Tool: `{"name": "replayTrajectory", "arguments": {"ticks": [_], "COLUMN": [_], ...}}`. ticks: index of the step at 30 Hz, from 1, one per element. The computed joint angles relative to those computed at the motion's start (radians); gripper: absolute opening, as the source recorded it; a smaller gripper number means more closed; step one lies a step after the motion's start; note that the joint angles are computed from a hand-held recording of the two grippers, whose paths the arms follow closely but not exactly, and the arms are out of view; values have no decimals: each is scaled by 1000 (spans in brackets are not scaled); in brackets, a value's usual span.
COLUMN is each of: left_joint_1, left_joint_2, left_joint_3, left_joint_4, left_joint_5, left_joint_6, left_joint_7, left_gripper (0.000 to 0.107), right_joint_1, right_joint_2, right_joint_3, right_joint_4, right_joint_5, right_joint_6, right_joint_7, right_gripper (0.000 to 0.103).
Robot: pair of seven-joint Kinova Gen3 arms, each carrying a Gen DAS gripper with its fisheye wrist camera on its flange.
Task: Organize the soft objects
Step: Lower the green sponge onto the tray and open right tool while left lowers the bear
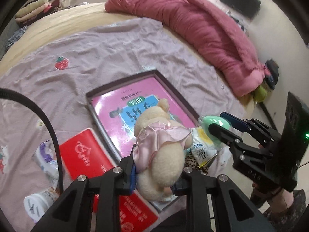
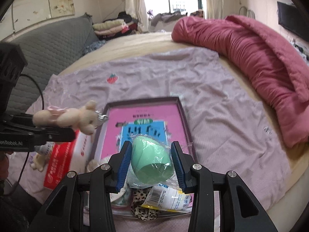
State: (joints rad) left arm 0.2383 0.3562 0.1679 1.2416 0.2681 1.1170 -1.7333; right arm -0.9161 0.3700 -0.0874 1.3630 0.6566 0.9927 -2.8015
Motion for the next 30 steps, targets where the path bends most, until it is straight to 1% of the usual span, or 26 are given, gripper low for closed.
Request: {"name": "replayTrajectory", "arguments": {"ticks": [2,6,10,14,17,27,30], "left_joint_1": [29,56,71,78,83,88,91], "left_joint_2": [22,62,81,99,112,127,133], "left_joint_3": [-6,-13,-13,-12,-12,-17,-17], "left_joint_4": [-9,-31,-30,-34,-40,-41,-47], "left_joint_5": [-37,-75,-101,-114,-122,-137,-140], "left_joint_6": [0,11,10,21,33,46,54], "left_joint_7": [19,53,64,69,73,85,87], "left_gripper": [26,27,27,27,27,27,27], "right_joint_1": [8,3,-6,-6,-10,-27,-32], "right_joint_2": [8,23,43,66,88,84,75], "right_joint_3": [-2,8,19,24,28,50,51], "right_joint_4": [14,32,33,25,4,40,58], "right_joint_5": [-12,-12,-6,-15,-26,-16,-2], "right_joint_6": [-22,-50,-63,-73,-57,-95,-110], "right_joint_7": [-6,-36,-63,-62,-41,-96,-117], "right_gripper": [43,43,44,45,45,46,51]}}
